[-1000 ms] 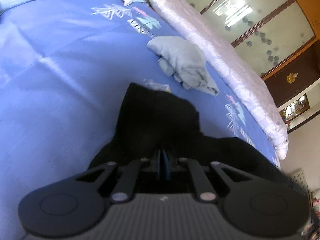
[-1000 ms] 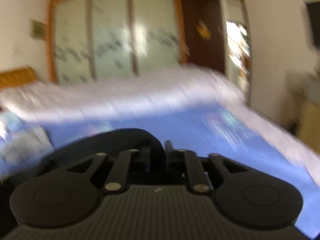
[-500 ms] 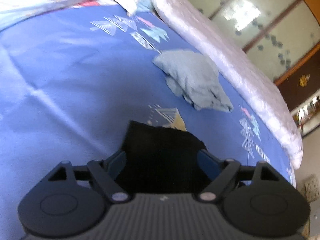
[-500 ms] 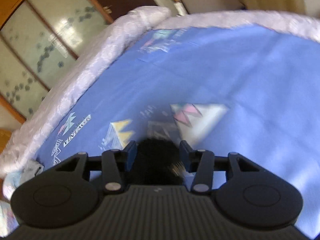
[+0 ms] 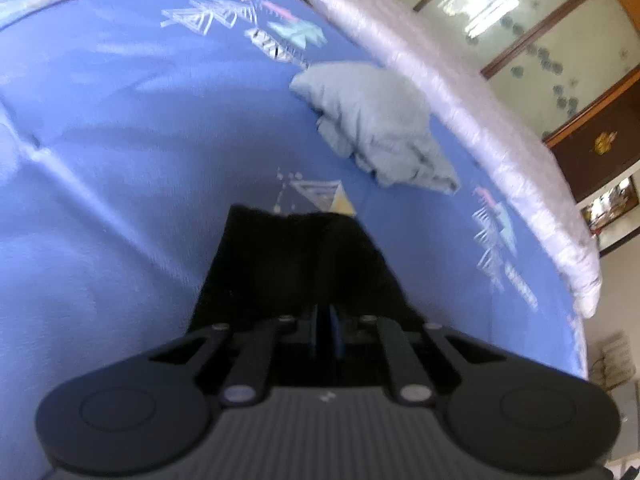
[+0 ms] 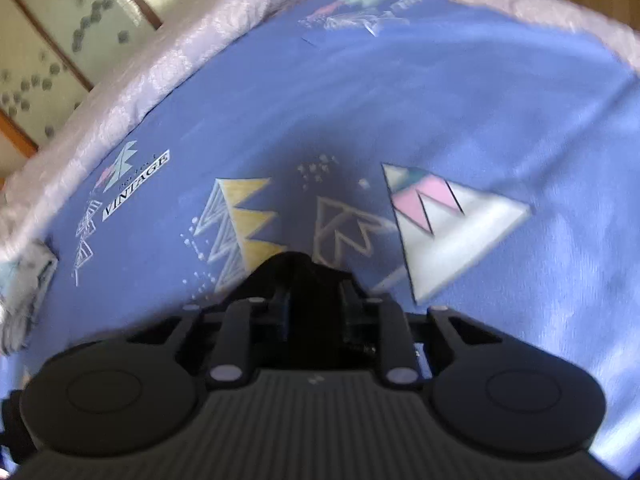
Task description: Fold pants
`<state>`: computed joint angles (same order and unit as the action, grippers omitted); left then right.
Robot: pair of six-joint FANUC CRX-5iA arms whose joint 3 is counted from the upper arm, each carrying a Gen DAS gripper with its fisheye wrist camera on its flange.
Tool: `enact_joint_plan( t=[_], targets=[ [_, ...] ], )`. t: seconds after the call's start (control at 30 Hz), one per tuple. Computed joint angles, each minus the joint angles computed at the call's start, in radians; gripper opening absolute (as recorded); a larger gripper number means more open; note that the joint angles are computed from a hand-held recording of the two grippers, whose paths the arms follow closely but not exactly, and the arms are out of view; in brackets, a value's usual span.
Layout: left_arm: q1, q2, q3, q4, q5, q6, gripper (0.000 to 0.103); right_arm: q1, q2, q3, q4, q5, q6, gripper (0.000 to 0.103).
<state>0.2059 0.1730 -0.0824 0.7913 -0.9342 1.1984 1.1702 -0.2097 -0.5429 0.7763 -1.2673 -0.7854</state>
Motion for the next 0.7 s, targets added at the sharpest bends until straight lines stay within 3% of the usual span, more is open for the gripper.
enact_joint_plan(
  t=[0.13, 0.27, 0.3, 0.37, 0.53, 0.63, 0.7],
  targets=[
    [0.037, -0.057, -0.058, 0.069, 0.004, -0.031, 0.007, -0.023, 0.040, 0.058, 0.193, -0.055, 0.079, 0.026],
    [0.077, -0.099, -0.110, 0.114, -0.027, -0.064, 0.007, 0.036, 0.013, 0.000, 0.451, -0.144, 0.049, 0.030],
    [0.082, -0.105, -0.118, 0.113, -0.034, -0.072, 0.007, 0.066, 0.006, -0.016, 0.454, -0.179, 0.042, 0.033],
    [0.092, -0.120, -0.142, 0.114, -0.042, -0.089, 0.007, 0.150, -0.017, -0.061, 0.393, -0.233, -0.032, 0.059],
    [0.104, -0.119, -0.169, 0.122, -0.058, -0.082, 0.007, 0.352, -0.045, -0.100, 0.053, -0.352, -0.303, 0.061],
    [0.109, -0.122, -0.175, 0.134, -0.059, -0.080, 0.007, 0.382, -0.080, -0.127, 0.040, -0.379, -0.438, 0.061],
    [0.108, -0.127, -0.178, 0.140, -0.051, -0.078, 0.007, 0.351, -0.095, -0.134, 0.075, -0.376, -0.449, 0.061]
  ],
)
